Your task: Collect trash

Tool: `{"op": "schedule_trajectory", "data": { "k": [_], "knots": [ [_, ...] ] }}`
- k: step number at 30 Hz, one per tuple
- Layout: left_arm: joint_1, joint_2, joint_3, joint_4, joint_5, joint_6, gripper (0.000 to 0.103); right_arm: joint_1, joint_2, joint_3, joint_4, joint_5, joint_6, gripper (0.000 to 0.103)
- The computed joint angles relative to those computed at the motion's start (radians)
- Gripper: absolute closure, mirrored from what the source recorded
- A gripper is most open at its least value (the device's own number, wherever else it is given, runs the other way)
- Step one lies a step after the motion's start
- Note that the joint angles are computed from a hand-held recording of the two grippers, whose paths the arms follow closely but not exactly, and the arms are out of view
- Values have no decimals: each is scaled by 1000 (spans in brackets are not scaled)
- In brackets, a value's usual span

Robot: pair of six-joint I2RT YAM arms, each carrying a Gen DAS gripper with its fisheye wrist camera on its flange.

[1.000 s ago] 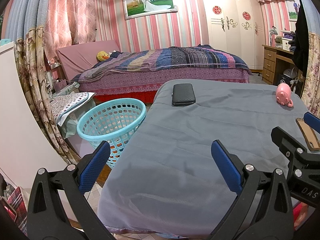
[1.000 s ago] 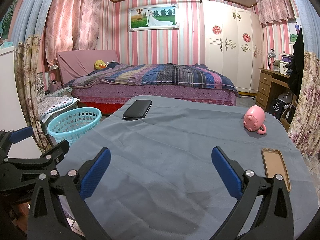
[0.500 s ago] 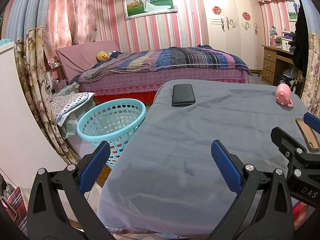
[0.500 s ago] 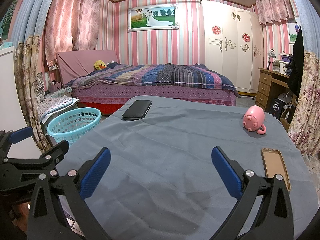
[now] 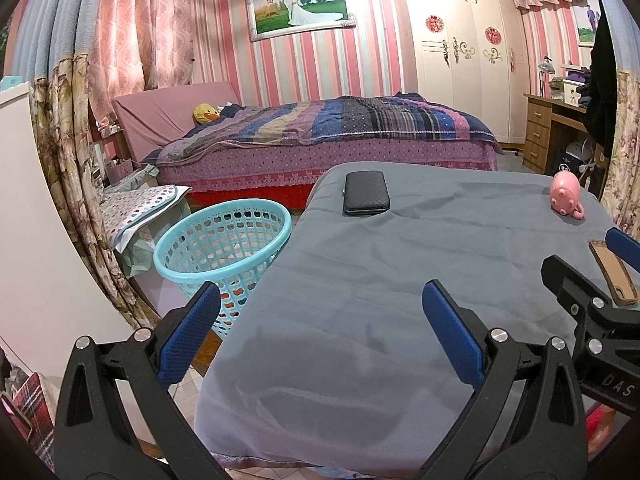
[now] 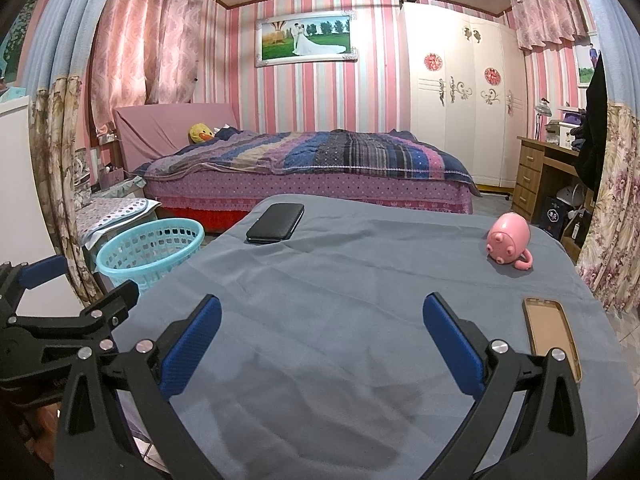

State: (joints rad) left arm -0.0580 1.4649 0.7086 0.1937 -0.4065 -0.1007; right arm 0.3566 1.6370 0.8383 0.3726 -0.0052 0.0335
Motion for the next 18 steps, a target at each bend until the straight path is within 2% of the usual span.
{"op": "schedule_trajectory", "data": {
  "k": [18],
  "knots": [
    [9, -38, -9, -17, 18, -8, 5, -3, -6, 0, 0, 5, 0, 5]
  ]
}}
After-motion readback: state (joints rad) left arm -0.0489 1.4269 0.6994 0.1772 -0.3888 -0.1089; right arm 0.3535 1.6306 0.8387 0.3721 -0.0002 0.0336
